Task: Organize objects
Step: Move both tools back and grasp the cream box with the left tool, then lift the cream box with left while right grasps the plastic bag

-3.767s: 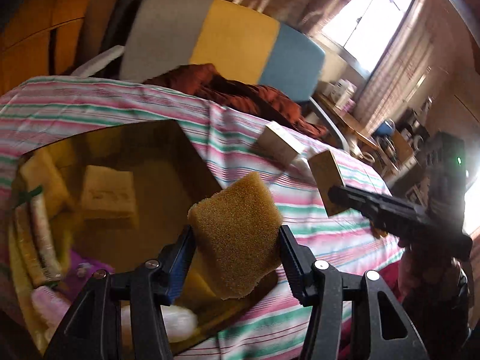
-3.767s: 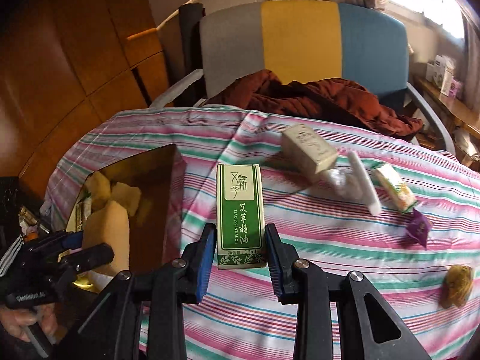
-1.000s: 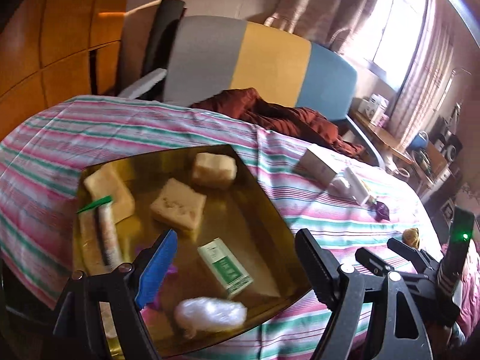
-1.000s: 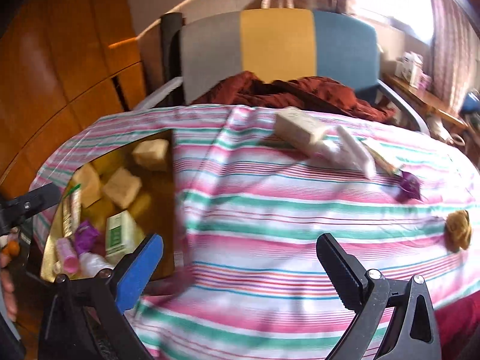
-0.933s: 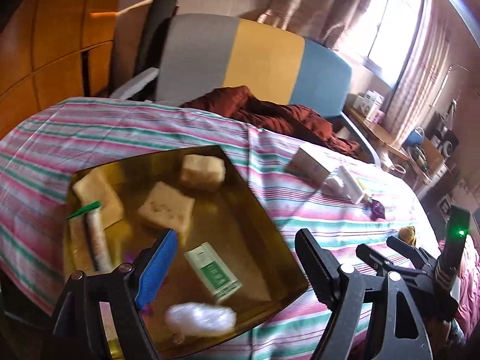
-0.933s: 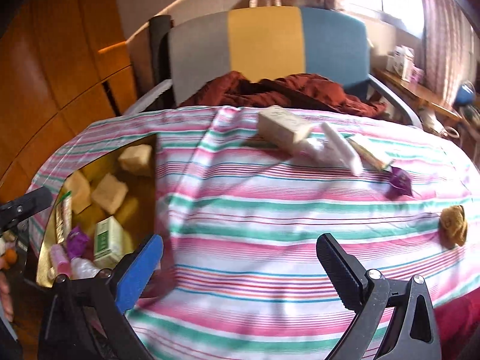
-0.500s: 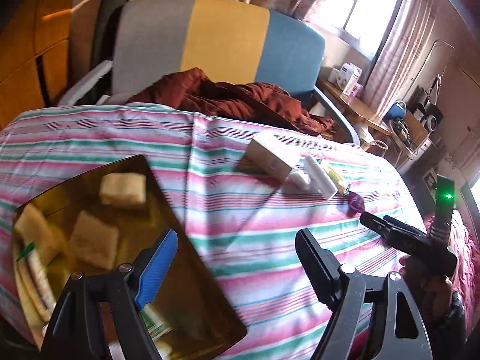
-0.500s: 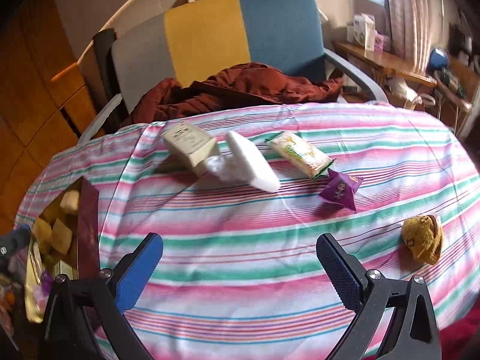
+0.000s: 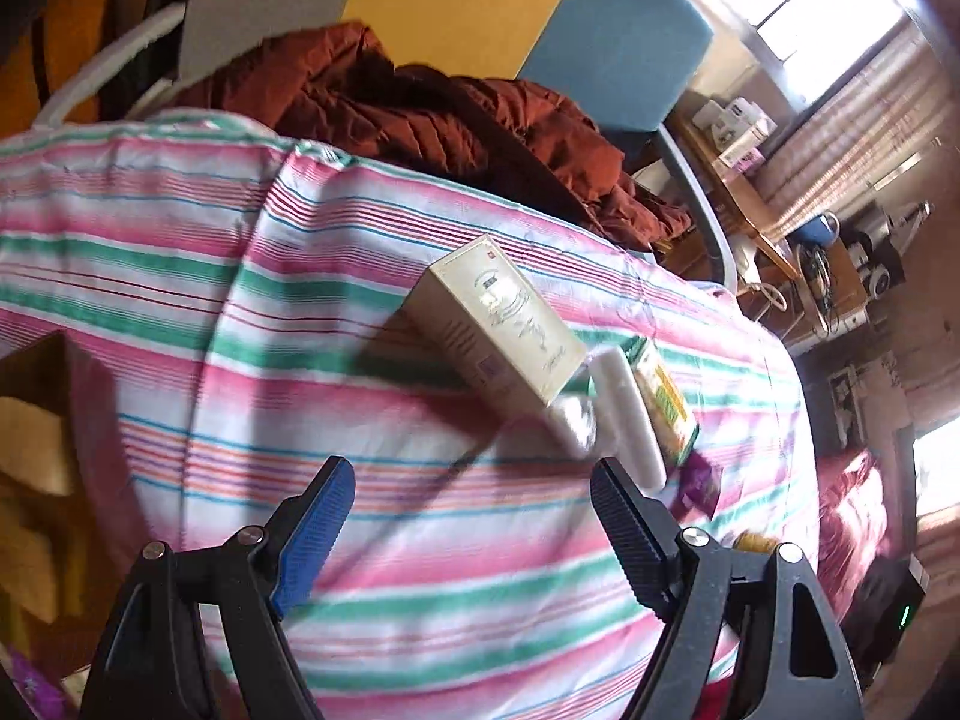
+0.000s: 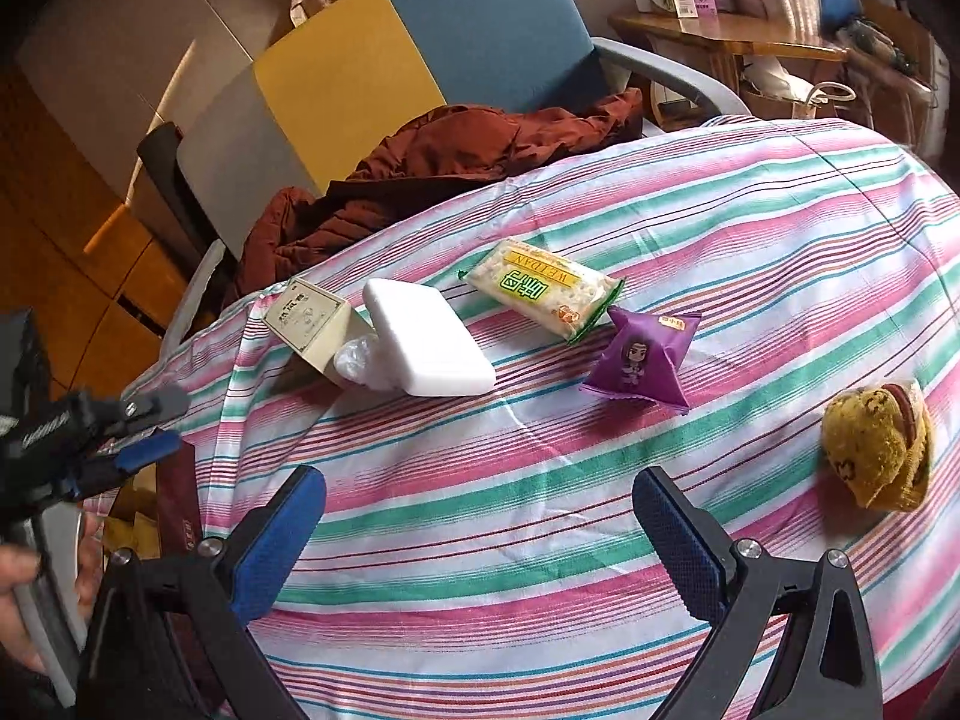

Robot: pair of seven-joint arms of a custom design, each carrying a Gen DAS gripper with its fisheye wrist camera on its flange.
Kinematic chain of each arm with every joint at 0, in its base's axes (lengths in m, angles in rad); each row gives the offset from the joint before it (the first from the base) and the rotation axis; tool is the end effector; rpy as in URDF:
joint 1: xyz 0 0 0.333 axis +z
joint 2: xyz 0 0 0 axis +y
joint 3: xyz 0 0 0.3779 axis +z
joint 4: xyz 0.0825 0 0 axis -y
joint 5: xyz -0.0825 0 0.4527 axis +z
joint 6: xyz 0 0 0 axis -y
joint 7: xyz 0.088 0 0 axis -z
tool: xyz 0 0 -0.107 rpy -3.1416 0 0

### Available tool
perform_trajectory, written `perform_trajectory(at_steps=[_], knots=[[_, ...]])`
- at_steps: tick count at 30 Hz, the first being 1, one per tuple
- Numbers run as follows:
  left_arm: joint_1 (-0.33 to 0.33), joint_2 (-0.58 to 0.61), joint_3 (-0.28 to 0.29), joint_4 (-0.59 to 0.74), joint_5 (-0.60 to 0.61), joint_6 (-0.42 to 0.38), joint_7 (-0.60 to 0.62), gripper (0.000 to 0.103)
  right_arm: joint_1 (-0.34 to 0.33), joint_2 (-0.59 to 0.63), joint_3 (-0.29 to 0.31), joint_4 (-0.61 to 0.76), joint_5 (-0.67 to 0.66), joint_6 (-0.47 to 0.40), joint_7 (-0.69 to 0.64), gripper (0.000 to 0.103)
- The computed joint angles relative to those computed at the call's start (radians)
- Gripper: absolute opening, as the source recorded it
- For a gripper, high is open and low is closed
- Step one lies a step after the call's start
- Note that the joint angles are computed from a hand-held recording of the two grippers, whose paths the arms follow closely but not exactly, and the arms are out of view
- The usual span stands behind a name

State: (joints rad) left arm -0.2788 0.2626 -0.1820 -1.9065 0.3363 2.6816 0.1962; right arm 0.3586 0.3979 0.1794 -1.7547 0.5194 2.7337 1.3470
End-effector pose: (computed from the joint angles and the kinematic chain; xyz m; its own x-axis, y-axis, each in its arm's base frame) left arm 0.6500 -0.3236 0.4415 0.5091 -0.7555 0.4122 -0.6984 -0.6426 -0.3152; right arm 0.6837 0.3658 0.4271 0.3817 -0.8469 -0.3703 -0.8433 -0.1551 -0.5146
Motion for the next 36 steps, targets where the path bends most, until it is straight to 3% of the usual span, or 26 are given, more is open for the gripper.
perform_trajectory(at_steps=[4,7,11,16,17,20,24,36], knots=[[0.007,0.101,0.015,0.128,-0.034,-0.059,-0.015,0.085,-0.010,-0.004,0.012,0.000,0.017,-0.019,-0.028,0.103],[0.011,0.165,0.028,0.210,-0.050,-0.094,-0.038,0.093,-0.025,-0.010,0.030,-0.003,0.061,-0.016,-0.070,0.103],[0.010,0.220,0.045,0.273,-0.059,-0.066,-0.086,0.101,-0.028,-0.010,0.026,-0.001,0.089,-0.018,-0.077,0.103],[0.019,0.324,0.026,0.420,-0.084,-0.217,0.002,0.097,-0.029,-0.006,0.020,0.006,0.110,-0.032,-0.071,0.103],[0.026,0.335,0.018,0.428,-0.101,-0.236,0.023,0.085,-0.027,-0.006,0.017,0.007,0.108,-0.032,-0.068,0.103],[0.036,0.300,0.015,0.349,-0.112,-0.154,0.056,0.074,-0.021,-0.002,0.008,0.009,0.095,-0.034,-0.051,0.103],[0.083,0.227,-0.038,0.223,-0.164,-0.053,0.202,0.061,-0.006,0.004,-0.008,0.012,0.055,-0.034,-0.019,0.103],[0.039,0.015,-0.059,-0.083,-0.202,0.059,0.282,0.059,0.028,0.032,-0.029,0.048,-0.069,-0.086,0.055,0.103]])
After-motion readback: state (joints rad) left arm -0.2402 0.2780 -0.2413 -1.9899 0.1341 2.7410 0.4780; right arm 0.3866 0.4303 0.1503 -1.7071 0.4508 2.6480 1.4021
